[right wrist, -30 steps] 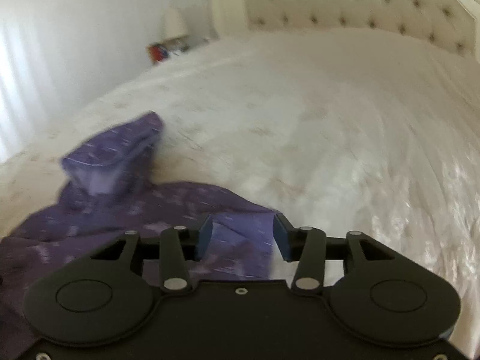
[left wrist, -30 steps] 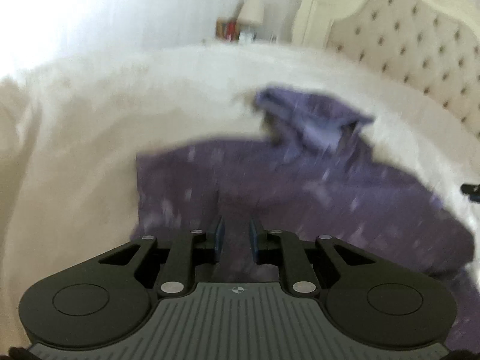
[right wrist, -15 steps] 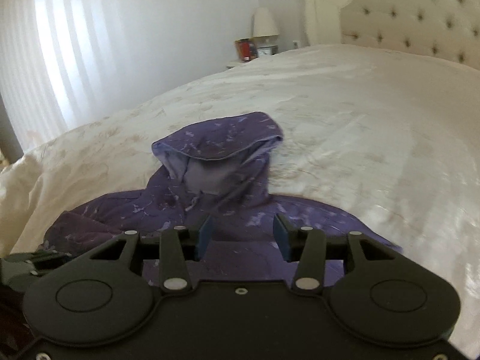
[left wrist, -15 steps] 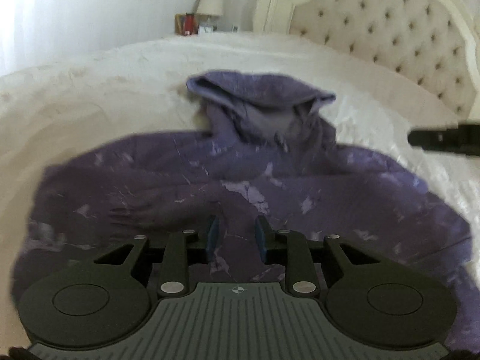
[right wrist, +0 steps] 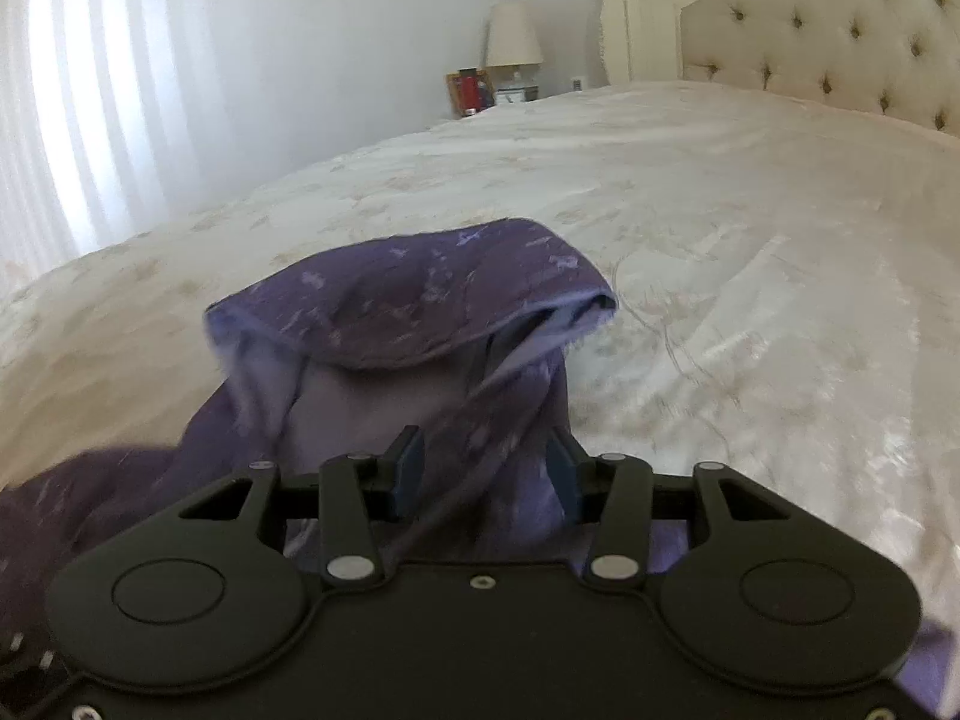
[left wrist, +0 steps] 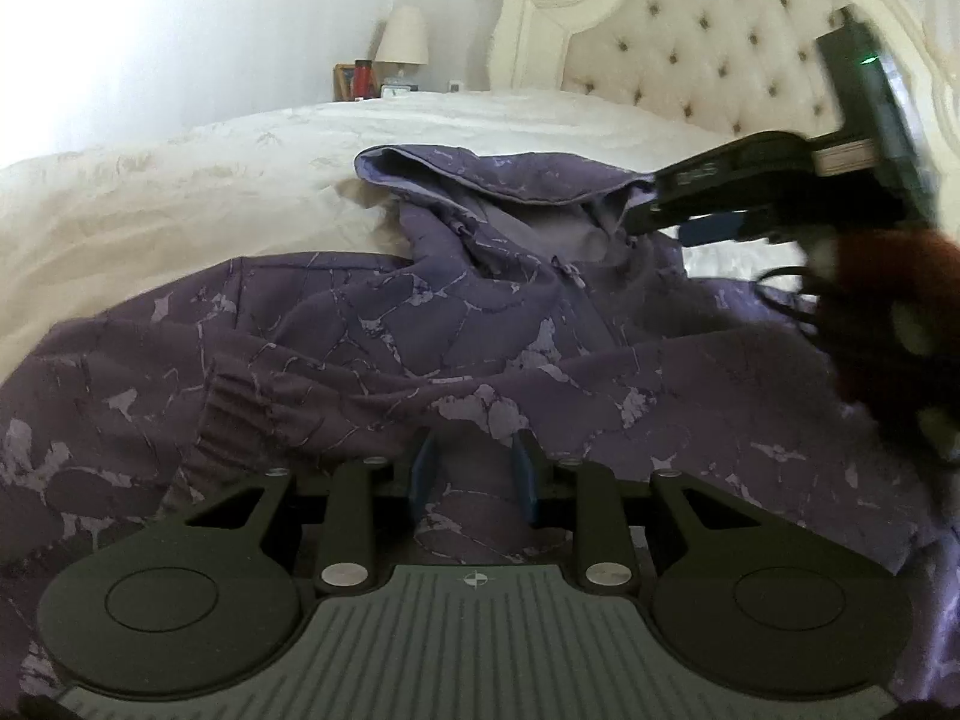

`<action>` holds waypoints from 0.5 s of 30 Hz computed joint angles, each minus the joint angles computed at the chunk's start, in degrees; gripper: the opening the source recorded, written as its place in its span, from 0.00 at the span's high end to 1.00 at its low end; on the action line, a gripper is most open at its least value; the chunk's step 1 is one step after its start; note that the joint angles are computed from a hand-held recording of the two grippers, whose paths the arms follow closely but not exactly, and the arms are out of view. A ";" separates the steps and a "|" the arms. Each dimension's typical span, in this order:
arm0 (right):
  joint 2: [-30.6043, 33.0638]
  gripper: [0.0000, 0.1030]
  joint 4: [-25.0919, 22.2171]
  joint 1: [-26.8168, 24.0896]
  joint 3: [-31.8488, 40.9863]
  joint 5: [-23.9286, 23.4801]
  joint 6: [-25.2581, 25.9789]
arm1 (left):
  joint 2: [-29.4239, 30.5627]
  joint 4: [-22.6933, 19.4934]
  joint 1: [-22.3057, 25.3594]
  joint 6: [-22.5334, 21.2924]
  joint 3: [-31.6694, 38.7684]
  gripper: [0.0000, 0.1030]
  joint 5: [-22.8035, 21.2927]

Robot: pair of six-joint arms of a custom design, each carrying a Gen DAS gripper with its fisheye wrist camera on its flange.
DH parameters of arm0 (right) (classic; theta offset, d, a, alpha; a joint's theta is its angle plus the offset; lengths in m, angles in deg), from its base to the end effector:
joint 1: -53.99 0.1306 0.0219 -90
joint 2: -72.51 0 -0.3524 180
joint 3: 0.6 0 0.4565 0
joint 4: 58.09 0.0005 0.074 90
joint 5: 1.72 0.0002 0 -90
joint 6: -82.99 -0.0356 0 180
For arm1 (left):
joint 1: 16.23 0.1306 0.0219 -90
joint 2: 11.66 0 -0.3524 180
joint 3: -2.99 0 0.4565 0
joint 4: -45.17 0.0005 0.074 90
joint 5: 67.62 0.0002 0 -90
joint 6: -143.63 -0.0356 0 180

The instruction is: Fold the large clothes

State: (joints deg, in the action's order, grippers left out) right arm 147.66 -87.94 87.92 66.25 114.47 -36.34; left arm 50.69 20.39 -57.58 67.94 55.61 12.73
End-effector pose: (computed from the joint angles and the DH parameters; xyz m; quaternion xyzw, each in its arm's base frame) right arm 0.3961 0.2469 0.3397 0.0638 0.8792 0.0498 0.4694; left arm 0.3024 -0.2589 0.3036 0.1681 0.8666 -0.1507 0.4450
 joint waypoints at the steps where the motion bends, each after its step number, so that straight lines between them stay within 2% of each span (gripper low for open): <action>1: 1.19 0.47 0.85 -0.76 0.66 -0.49 0.36 | 0.17 0.21 0.14 0.19 0.06 0.73 0.27; 3: 2.93 0.47 1.84 -1.97 1.64 -0.91 1.08 | -0.06 0.34 0.27 0.31 -0.11 0.73 0.51; 5: 4.41 0.47 1.33 -3.01 2.58 1.04 0.10 | -0.09 0.64 0.34 0.64 -0.26 0.73 0.76; 9: 3.72 0.45 2.53 -5.38 0.10 4.46 -7.08 | -0.53 1.18 0.68 1.72 -0.76 0.74 1.69; 12: 1.63 0.44 7.68 -6.68 -4.56 2.85 -12.37 | -0.50 1.37 0.81 2.11 -0.81 0.74 1.97; 15: 0.67 0.43 11.83 -6.54 -7.13 2.77 -12.71 | -0.47 1.18 0.55 1.72 -0.76 0.74 1.23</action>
